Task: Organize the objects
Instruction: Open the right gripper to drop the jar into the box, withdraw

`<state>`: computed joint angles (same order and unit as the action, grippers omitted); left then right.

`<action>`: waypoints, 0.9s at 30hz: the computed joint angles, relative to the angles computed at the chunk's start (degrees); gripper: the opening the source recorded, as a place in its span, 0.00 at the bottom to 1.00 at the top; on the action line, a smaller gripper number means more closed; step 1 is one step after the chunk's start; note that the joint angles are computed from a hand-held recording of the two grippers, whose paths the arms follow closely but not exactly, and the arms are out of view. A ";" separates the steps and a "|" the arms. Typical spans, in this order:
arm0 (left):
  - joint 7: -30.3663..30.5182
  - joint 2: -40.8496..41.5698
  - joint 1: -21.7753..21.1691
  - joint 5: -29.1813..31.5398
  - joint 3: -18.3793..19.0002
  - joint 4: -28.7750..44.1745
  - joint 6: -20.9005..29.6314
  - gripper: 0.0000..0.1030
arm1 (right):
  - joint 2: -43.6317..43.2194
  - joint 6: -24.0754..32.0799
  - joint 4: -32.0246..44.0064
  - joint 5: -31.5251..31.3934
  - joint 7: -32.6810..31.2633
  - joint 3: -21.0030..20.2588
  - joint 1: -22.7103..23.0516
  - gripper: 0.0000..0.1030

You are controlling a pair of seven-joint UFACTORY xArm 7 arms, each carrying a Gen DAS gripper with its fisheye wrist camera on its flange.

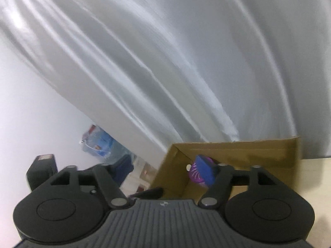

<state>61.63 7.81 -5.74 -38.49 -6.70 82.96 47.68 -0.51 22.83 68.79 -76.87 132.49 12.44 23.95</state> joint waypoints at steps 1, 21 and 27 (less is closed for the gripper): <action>-0.54 -2.72 0.59 -2.35 -0.27 -2.52 1.86 0.99 | -1.78 3.90 -1.22 0.42 -0.58 1.30 1.28 0.96; 14.26 -37.97 1.02 -19.31 17.42 -49.56 8.59 1.00 | 17.43 62.24 20.14 21.95 -26.45 6.83 28.39 1.00; 17.40 -38.74 -0.92 -17.86 14.85 -53.30 1.30 1.00 | 17.92 60.86 19.85 16.83 -26.25 2.58 33.02 1.00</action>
<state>79.02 -30.93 -6.66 -56.35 8.15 29.66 48.98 17.42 83.69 88.63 -60.04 106.23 15.03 56.96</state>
